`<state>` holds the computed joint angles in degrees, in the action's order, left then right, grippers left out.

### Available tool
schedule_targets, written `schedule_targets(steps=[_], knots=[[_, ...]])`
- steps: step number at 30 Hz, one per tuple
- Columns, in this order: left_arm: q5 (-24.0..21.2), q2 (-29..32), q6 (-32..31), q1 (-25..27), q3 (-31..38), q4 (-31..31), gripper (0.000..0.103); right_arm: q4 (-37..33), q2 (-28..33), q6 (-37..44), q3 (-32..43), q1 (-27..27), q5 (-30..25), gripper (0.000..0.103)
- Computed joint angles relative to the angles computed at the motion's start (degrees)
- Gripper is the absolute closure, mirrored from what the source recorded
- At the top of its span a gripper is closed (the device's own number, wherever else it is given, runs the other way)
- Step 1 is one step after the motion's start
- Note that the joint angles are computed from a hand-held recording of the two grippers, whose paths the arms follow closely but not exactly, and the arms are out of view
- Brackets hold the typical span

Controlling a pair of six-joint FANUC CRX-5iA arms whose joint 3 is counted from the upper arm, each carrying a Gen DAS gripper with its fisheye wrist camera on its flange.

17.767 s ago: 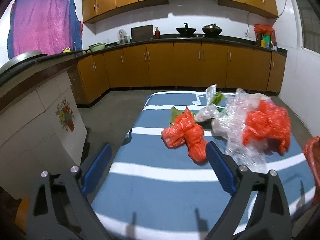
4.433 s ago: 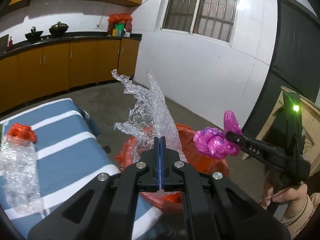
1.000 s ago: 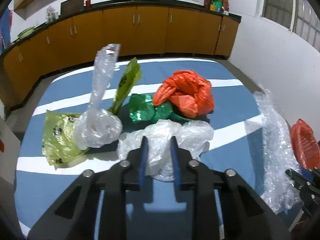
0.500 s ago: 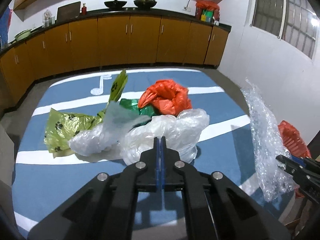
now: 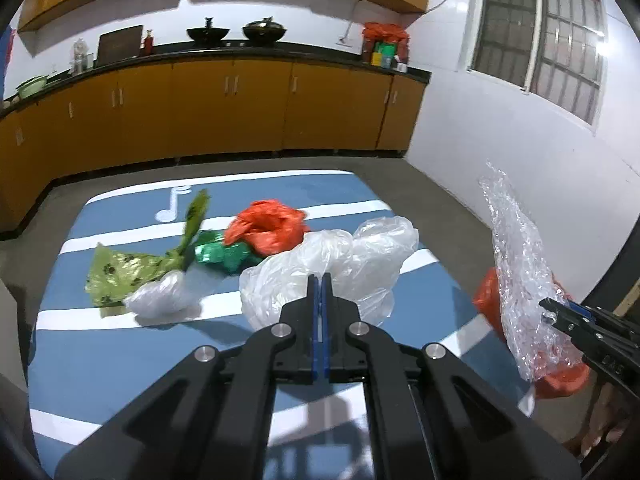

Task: Collect trash
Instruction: 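Grasp the bubble wrap with the right tool while the left grasps clear plastic, then carry both items over the bin and open both tools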

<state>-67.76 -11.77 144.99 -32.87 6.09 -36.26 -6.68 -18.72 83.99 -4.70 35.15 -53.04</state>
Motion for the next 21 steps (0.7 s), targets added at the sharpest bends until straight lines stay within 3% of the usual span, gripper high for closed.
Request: schedule_targets(steps=[15, 21], knots=[[5.5, 10.1, -2.3, -6.8, 10.1, 2.7, 0.1, 4.4, -3.7, -3.5, -3.3, -11.5, 0.0, 0.082], [9.5, 14.0, -3.9, -7.2, 12.6, 6.3, 0.1, 4.3, -3.1, -3.7, -3.3, -16.1, 0.0, 0.082]])
